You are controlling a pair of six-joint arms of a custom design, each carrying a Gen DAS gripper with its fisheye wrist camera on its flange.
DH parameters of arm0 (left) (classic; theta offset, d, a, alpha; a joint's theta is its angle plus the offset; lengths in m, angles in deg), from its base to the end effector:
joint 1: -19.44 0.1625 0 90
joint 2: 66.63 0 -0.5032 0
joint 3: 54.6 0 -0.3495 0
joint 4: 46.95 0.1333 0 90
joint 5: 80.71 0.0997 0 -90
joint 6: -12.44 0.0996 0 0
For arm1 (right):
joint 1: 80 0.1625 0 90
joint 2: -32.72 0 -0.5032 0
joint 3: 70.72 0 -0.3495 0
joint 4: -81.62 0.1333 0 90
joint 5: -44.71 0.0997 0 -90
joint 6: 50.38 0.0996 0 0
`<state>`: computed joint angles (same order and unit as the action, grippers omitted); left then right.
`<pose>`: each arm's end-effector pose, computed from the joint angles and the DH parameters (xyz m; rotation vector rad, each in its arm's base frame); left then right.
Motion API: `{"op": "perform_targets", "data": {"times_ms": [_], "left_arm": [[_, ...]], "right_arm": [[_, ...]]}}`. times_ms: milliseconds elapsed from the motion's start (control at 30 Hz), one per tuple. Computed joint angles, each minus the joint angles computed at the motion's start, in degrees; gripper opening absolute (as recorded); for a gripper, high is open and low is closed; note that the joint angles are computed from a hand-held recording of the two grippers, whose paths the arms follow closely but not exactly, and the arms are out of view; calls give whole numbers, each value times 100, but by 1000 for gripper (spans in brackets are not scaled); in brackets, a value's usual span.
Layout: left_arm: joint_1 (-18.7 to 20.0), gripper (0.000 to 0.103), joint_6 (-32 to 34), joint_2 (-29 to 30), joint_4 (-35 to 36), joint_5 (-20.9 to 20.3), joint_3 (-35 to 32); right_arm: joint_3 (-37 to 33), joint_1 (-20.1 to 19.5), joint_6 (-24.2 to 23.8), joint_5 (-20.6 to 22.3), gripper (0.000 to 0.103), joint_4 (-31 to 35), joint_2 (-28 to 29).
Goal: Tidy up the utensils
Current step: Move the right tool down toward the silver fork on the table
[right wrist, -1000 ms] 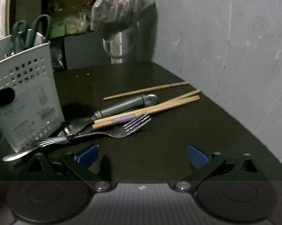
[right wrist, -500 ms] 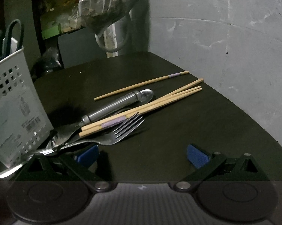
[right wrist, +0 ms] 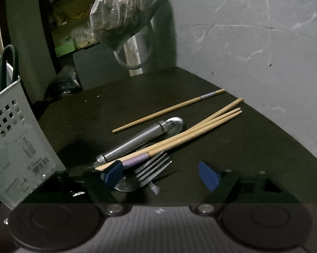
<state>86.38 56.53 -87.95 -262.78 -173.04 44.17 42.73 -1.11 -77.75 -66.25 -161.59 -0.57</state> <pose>-0.1495 -0.6812 0.0127 1.5510 2.2909 -1.2321 -0.0195 -0.6060 0.1626 0.0120 -2.0851 1.3187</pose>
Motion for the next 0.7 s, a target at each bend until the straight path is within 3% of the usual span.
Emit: {"op": "perform_targets", "data": {"times_ms": [133,467,567,700], "left_arm": [[-5,77,-8,4,-4,6,-1],[3,77,3,-1,0,3,2],[4,77,4,0,-2,1,2],[-2,77,-5,6,-12,3,5]], "right_arm": [[-8,-4,31,26,80,-16,11],[14,-74,179,262,63,22,-19],[44,-106,264,351,63,7,-34],[93,-157,424,509,47,10,-60]]}}
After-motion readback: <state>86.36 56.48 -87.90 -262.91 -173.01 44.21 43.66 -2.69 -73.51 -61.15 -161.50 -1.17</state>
